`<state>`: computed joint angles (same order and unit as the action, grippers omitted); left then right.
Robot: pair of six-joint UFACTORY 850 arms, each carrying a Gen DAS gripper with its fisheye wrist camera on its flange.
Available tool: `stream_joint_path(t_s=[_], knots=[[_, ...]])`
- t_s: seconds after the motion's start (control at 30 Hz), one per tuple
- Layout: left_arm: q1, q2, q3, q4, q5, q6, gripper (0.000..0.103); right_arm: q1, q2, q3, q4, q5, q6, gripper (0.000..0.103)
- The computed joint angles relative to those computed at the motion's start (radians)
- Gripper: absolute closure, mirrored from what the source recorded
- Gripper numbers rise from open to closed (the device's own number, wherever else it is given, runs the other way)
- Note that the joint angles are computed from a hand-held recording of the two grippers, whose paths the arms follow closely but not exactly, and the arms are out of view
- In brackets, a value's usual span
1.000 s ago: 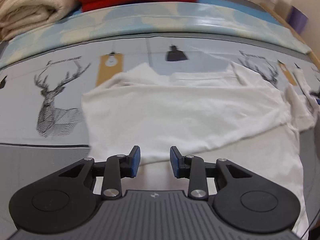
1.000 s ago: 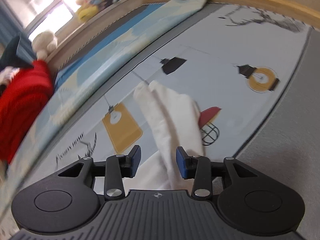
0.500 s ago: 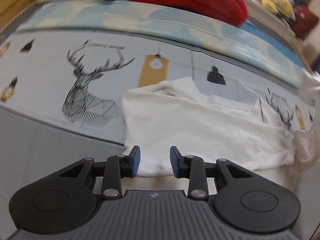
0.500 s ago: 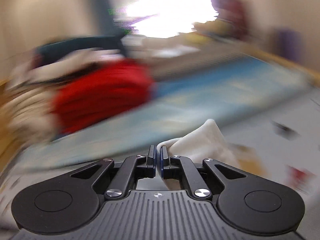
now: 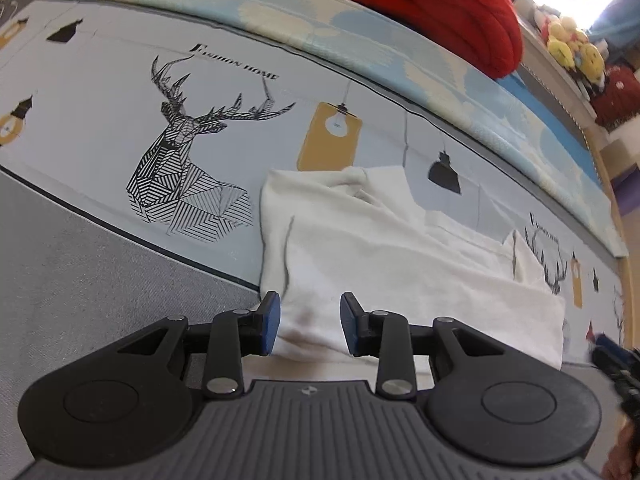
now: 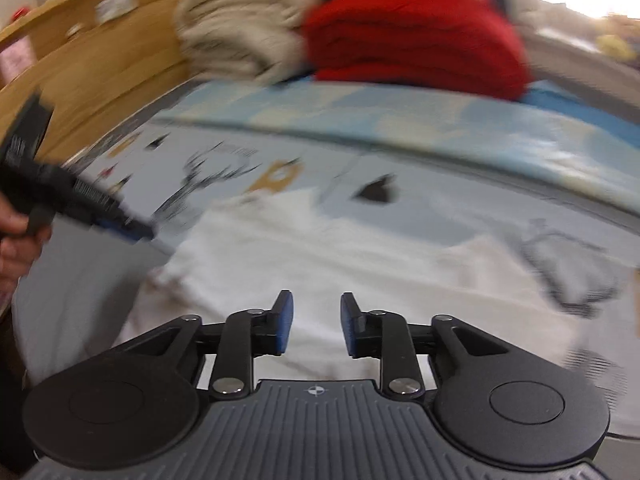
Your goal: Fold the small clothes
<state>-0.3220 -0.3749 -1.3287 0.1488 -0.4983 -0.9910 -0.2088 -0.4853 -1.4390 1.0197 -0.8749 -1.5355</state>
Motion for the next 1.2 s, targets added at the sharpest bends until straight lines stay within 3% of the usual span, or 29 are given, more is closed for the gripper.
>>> stream_joint_path(t_s=[0.17, 0.3, 0.43, 0.5, 0.7, 0.77, 0.8, 0.87, 0.93, 1.0, 1.07, 1.13, 1.2], knots=[[0.036, -0.036, -0.003, -0.118, 0.016, 0.079, 0.066, -0.085, -0.02, -0.011, 0.084, 0.125, 0.079, 0.062], [0.036, -0.07, -0.022, -0.153, 0.006, 0.13, 0.066, -0.099, -0.085, -0.07, -0.113, 0.253, 0.271, 0.062], [0.031, -0.095, -0.041, -0.158, -0.008, 0.145, 0.066, -0.13, -0.176, -0.17, -0.266, 0.144, 0.464, 0.062], [0.026, -0.109, -0.054, -0.144, -0.023, 0.139, 0.066, -0.132, -0.2, -0.19, -0.317, 0.098, 0.446, 0.062], [0.015, -0.14, -0.088, -0.117, -0.062, 0.135, 0.066, -0.095, -0.23, -0.186, -0.486, 0.083, 0.446, 0.058], [0.013, -0.145, -0.095, -0.109, -0.068, 0.132, 0.067, -0.08, -0.209, -0.149, -0.503, 0.155, 0.422, 0.059], [0.013, -0.146, -0.095, -0.11, -0.069, 0.133, 0.067, -0.076, -0.199, -0.133, -0.49, 0.201, 0.413, 0.062], [0.011, -0.146, -0.097, -0.118, -0.07, 0.152, 0.075, -0.088, -0.197, -0.143, -0.428, 0.208, 0.443, 0.086], [0.007, -0.151, -0.107, -0.139, -0.078, 0.206, 0.098, -0.106, -0.202, -0.168, -0.409, 0.169, 0.519, 0.09], [0.003, -0.155, -0.115, -0.165, -0.079, 0.263, 0.1, -0.111, -0.195, -0.169, -0.492, 0.192, 0.622, 0.092], [-0.007, -0.162, -0.127, -0.154, -0.092, 0.291, 0.1, -0.108, -0.204, -0.18, -0.63, 0.214, 0.751, 0.101], [-0.015, -0.17, -0.139, -0.138, -0.117, 0.301, 0.1, -0.099, -0.215, -0.183, -0.816, 0.24, 0.89, 0.099], [-0.017, -0.166, -0.14, -0.113, -0.118, 0.28, 0.1, -0.11, -0.245, -0.22, -0.854, 0.185, 0.928, 0.099]])
